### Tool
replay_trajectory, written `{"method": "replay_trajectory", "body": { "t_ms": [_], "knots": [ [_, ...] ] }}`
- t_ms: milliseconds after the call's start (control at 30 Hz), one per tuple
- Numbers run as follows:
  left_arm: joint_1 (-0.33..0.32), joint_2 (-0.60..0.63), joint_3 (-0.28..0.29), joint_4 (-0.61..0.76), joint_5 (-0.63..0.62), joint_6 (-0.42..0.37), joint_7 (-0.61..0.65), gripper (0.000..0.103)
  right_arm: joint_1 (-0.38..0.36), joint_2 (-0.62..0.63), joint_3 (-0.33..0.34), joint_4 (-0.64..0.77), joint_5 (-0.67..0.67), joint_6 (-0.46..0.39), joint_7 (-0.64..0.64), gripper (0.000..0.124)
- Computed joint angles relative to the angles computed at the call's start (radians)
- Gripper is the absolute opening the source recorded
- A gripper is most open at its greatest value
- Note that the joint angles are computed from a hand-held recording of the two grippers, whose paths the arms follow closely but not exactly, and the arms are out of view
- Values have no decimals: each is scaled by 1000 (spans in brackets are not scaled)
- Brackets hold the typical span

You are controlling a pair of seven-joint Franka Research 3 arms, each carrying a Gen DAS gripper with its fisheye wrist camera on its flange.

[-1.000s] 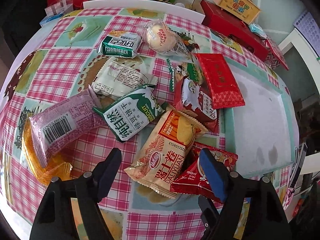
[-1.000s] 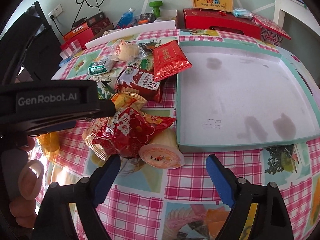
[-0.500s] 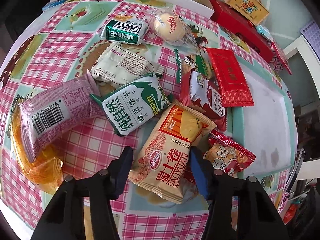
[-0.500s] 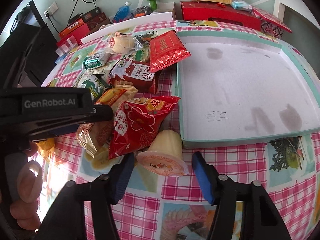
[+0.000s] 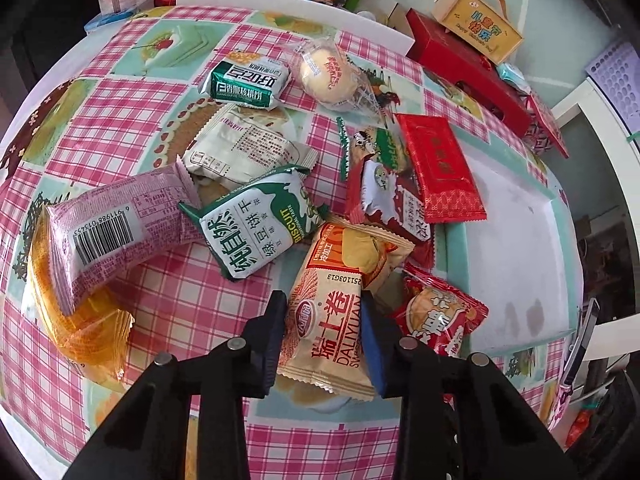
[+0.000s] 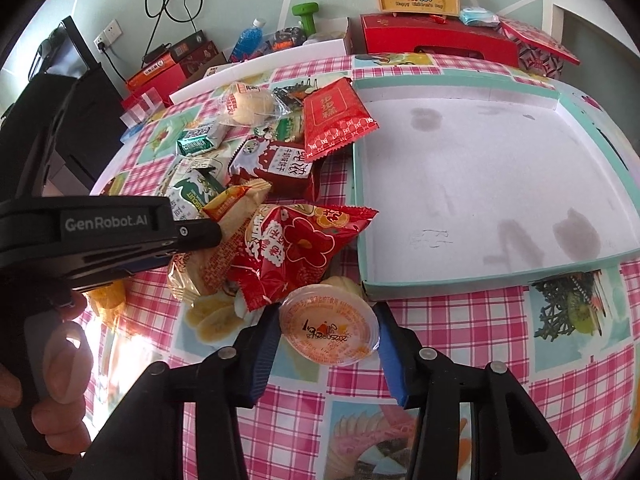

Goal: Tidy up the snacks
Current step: 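Grasp the yellow bread pack with the left tool while the right tool grasps the orange jelly cup, then carry the bread pack and jelly cup into the white tray with both tools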

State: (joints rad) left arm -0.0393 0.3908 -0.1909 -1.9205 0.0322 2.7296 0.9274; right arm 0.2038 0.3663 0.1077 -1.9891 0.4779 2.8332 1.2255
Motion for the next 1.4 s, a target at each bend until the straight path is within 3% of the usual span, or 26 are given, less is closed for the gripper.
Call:
{"method": "replay_trajectory", "body": {
  "t_ms": [333,633,1200,1400],
  "knots": [
    [2,-55,-9,-57,-10,71,10,34,-44,-48,54,-41,141,32,-136,48],
    [-14,-122,16,-127,26,143,-36,31,-64,-103,88,-73,358,77,-320,48],
    [-18,-136,27,-135,85,193,-105,31,-33,-128,55,-72,430,102,-362,48],
    [-6,-103,-2,-77,68,195,-61,31,-28,-122,30,-54,404,123,-301,48]
  ]
}}
